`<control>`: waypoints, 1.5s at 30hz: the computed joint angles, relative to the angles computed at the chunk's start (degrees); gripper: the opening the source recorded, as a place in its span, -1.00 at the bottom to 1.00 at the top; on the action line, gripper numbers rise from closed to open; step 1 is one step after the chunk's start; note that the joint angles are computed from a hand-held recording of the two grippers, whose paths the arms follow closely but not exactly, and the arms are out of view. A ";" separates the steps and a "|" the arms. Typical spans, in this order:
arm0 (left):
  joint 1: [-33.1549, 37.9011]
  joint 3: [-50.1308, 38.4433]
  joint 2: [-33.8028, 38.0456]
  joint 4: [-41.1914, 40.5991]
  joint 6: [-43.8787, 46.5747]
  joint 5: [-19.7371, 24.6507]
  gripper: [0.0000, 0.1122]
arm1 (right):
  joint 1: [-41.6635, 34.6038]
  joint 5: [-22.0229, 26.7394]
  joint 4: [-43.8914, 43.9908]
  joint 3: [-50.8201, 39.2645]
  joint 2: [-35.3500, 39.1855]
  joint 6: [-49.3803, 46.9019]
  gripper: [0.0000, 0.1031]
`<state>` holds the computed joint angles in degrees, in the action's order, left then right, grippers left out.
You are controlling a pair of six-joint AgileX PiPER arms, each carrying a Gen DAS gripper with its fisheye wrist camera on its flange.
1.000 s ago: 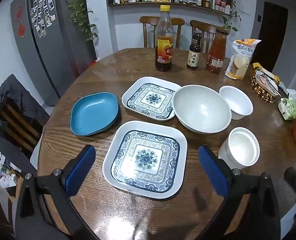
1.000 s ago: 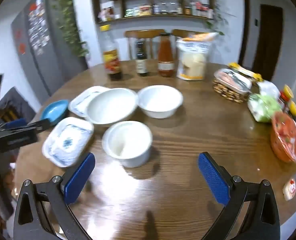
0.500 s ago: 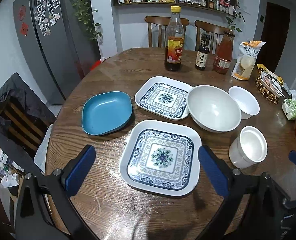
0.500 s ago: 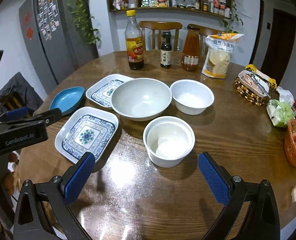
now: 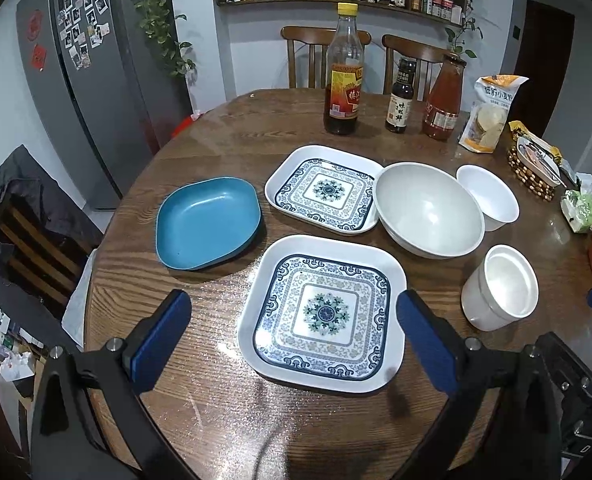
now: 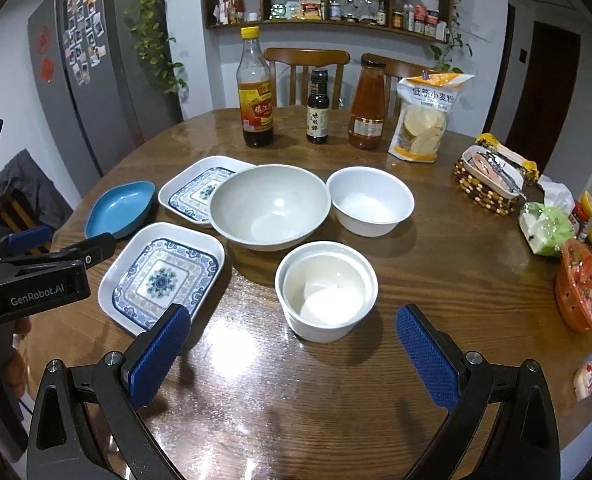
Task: Organize plates and bowls
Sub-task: 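Move both grippers toward the rim of the nearer blue-patterned square plate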
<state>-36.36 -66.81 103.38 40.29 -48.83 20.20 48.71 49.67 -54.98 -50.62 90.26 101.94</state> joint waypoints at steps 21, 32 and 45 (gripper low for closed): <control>1.26 -2.39 1.91 -11.28 12.71 2.56 0.83 | 0.10 0.86 0.45 -1.31 1.20 -1.06 0.99; 1.72 -1.70 1.73 -14.45 16.03 2.45 0.83 | -0.22 -5.08 0.05 -0.30 1.20 -0.47 0.99; 6.30 -1.60 3.00 -32.62 30.49 3.88 0.83 | -1.91 -15.11 3.75 -2.58 4.69 -5.98 0.99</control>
